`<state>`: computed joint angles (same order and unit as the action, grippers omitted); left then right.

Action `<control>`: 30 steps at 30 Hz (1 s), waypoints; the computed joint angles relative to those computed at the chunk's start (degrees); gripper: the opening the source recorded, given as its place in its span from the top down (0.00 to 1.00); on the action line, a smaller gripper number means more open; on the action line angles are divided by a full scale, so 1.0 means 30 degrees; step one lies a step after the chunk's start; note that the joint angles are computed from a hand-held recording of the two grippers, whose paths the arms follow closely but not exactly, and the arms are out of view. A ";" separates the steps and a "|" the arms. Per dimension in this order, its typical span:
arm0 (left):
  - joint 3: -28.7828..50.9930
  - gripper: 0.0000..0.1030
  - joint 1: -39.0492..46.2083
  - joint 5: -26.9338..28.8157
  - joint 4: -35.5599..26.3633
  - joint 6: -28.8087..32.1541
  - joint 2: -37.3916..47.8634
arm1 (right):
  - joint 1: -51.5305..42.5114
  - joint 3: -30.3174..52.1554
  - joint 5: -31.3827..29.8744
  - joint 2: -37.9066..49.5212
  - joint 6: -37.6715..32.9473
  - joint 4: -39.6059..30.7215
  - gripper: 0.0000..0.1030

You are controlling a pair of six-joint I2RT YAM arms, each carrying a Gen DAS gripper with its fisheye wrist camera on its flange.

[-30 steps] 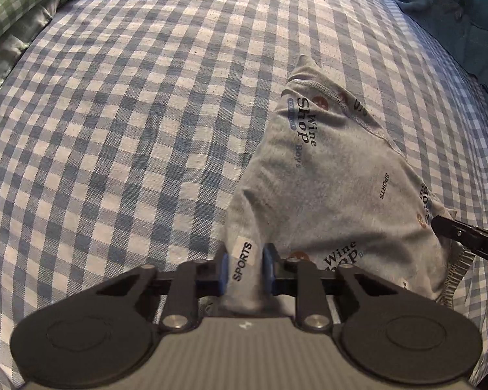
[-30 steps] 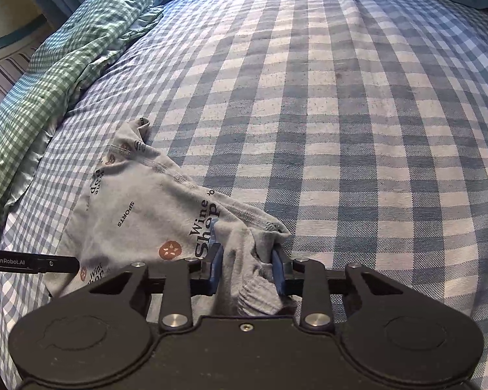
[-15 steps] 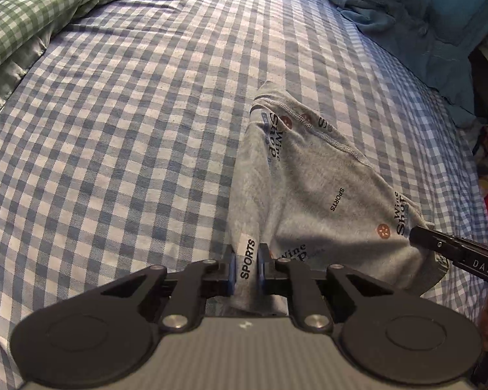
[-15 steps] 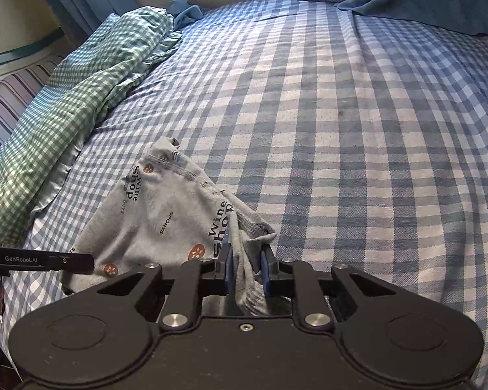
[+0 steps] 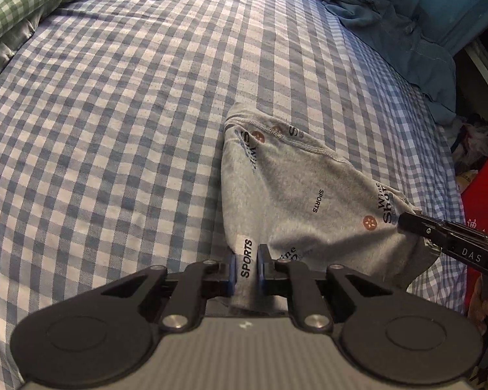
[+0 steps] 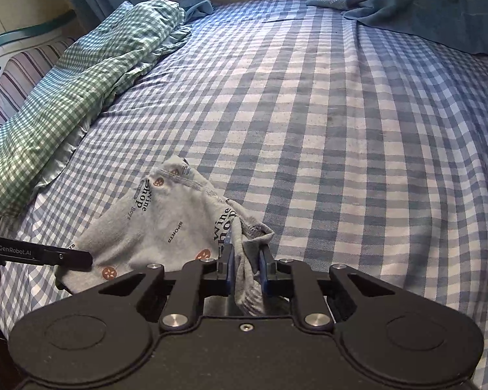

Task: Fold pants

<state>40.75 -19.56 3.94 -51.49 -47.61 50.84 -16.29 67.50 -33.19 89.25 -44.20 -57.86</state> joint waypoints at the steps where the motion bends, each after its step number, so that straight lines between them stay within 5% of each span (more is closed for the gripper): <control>1: 0.0244 0.88 0.0653 0.0062 0.0075 0.0571 0.0227 | 0.0421 0.0176 -0.0078 -0.0010 0.0115 0.0208 0.85; 13: 0.2879 0.88 0.6932 -0.0499 0.0615 0.4649 0.2299 | 0.6607 0.5106 0.0180 0.3528 0.4940 0.3033 0.85; 21: 0.1094 0.88 0.8883 -0.0215 0.2570 0.4796 0.3535 | 0.9389 0.9367 0.2478 0.7809 0.5688 0.2496 0.85; 25: 0.0551 0.88 0.9314 0.0133 0.2702 0.4722 0.3847 | 0.9843 1.0343 0.2850 0.8777 0.6376 0.2579 1.00; 30: 0.0104 0.86 0.9837 0.0588 0.2461 0.4840 0.3674 | 0.9637 1.1301 0.2845 0.9420 0.6530 0.2336 0.98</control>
<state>41.06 9.95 5.70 -44.11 -33.09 61.87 12.62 101.40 -24.66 117.51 -24.61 -50.85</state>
